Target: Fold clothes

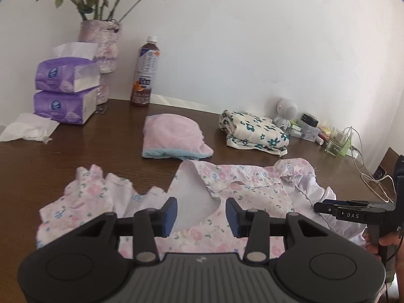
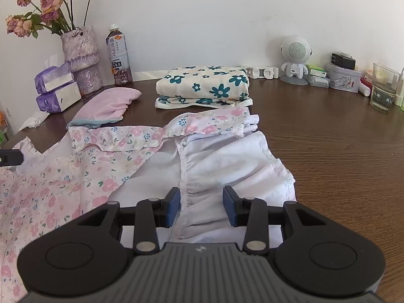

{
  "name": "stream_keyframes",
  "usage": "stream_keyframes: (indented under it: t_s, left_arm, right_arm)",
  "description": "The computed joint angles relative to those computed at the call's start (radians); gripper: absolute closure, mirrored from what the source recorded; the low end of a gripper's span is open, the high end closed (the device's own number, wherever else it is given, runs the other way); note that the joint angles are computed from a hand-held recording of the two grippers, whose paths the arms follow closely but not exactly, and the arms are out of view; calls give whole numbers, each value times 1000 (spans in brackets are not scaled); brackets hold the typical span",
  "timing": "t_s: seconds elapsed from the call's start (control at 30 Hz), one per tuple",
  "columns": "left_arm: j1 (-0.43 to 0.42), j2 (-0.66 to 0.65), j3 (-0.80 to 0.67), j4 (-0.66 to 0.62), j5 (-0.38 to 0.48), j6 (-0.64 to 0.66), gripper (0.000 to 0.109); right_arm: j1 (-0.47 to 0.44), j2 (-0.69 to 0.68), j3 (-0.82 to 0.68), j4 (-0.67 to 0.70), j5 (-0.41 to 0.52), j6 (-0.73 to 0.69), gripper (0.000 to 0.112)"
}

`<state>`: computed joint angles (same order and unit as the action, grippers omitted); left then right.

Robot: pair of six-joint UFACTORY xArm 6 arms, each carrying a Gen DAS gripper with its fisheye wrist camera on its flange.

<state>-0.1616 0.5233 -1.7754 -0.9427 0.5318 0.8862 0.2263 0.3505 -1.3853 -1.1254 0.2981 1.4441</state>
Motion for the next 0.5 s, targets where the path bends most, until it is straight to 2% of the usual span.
stream_keyframes:
  t_s: [0.17,0.23,0.3,0.43,0.5]
  left_arm:
    - [50,-83,106,282,-127,-257,66]
    - [77,-94,120,364,-143,-357,61]
    - [104,-84,100,408,-111,-449,61]
    - [148,-21,-1,314,18,-488,61]
    - [158,21,-54,314,67,-509,61]
  right_arm:
    - [3,5,-7,6,8,-9,74]
    - [9,8,-13,12,19,-24,72]
    - [9,9,-14,15,19,-29,72]
    - [5,7,-9,11,6,-21,71]
    - [2,6,-7,9,-1,-17,70]
